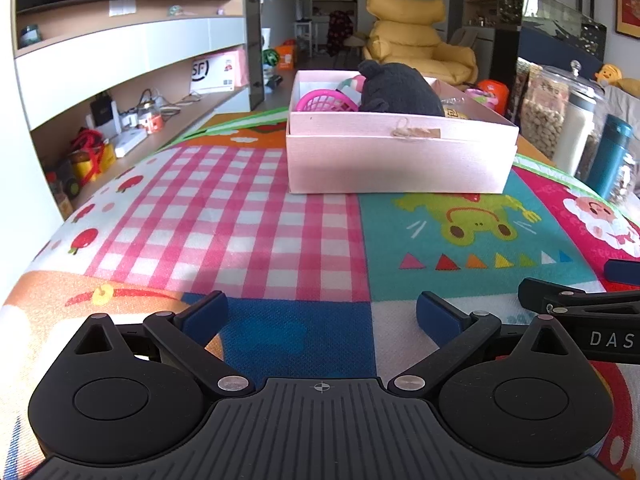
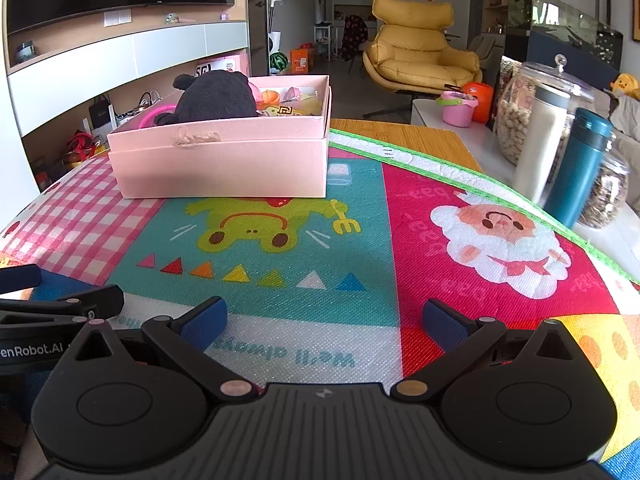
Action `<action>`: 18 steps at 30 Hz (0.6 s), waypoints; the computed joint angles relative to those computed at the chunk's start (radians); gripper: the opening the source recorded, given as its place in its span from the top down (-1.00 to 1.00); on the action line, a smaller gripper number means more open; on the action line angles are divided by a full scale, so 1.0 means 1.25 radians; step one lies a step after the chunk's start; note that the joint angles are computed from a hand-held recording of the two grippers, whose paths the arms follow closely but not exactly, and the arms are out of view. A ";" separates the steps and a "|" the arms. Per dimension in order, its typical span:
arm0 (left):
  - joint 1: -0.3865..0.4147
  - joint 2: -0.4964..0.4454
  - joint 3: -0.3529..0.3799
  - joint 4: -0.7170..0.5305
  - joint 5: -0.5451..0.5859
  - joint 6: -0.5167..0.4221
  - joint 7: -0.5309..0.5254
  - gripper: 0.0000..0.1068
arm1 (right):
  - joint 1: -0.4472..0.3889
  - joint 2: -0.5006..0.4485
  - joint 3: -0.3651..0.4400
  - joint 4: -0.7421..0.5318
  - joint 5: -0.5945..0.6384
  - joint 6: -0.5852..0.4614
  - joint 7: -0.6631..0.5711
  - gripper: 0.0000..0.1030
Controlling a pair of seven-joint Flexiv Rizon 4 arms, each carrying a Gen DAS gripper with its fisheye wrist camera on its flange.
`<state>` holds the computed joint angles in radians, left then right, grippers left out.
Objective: Organize objects
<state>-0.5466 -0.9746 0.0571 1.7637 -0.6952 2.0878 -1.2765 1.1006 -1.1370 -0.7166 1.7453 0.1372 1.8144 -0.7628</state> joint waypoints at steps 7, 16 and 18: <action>-0.005 0.016 -0.013 0.040 -0.004 0.030 -0.016 -0.92 | 0.014 0.009 0.003 0.026 0.016 0.017 -0.020 -1.00; 0.013 0.016 -0.026 0.041 0.016 0.035 -0.027 -0.92 | -0.001 0.004 0.005 0.002 0.009 0.005 -0.022 -1.00; 0.012 0.016 -0.025 0.040 0.016 0.034 -0.027 -0.92 | 0.000 0.004 0.005 0.003 0.008 0.006 -0.021 -1.00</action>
